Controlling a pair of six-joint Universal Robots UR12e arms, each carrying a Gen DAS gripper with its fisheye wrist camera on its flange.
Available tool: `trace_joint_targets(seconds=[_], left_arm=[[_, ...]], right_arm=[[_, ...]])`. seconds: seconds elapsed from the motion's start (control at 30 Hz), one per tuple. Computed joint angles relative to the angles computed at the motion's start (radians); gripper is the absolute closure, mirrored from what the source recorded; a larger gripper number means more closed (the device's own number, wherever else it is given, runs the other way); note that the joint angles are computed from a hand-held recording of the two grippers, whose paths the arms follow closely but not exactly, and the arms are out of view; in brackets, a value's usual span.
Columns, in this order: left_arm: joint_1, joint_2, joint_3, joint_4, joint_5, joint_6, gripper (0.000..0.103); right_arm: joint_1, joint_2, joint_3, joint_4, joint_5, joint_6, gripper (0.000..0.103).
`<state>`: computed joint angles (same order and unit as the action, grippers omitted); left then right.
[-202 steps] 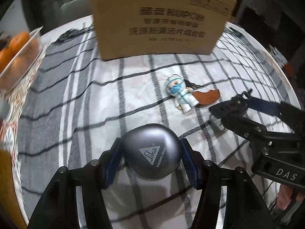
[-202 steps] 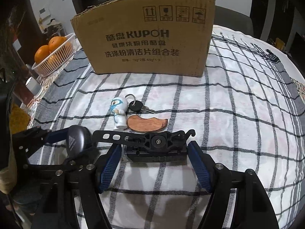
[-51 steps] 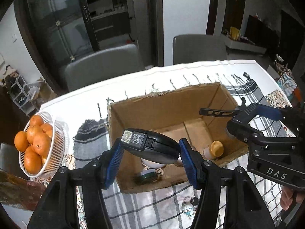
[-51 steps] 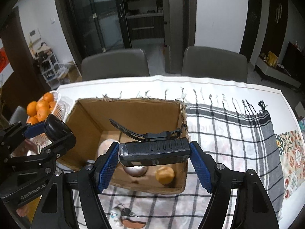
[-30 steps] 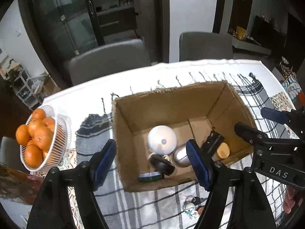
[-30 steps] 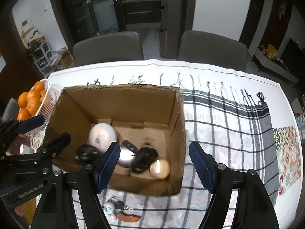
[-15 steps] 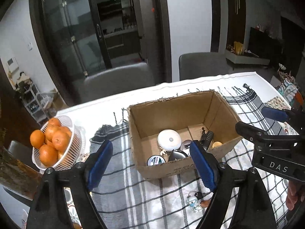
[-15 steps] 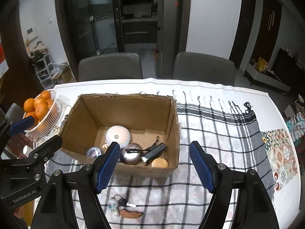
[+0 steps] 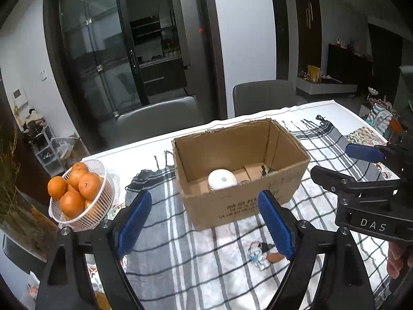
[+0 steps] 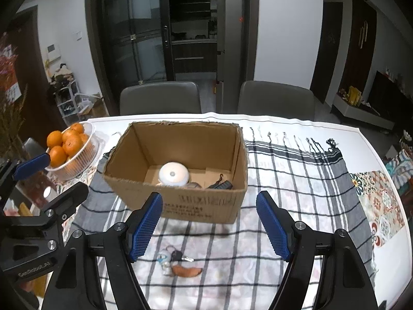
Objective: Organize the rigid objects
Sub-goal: 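Move both tools back toward the white figurine and wooden comb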
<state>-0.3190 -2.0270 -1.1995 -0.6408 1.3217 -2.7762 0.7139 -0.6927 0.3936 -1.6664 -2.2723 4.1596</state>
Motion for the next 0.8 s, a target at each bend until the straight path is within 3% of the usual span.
trace_joint_targets(seconds=[0.47, 0.67, 0.8], left_arm=[[0.013, 0.067, -0.147, 0.046, -0.026, 0.028, 0.018], [0.02, 0.084, -0.198, 0.052, -0.046, 0.038, 0.018], [0.022, 0.09, -0.223, 0.059, -0.048, 0.053, 0.018]], right_arm=[[0.037, -0.024, 0.087, -0.037, -0.024, -0.009, 0.027], [0.049, -0.044, 0.156, -0.101, 0.003, -0.027, 0.027], [0.052, -0.038, 0.158, -0.092, 0.021, -0.046, 0.027]])
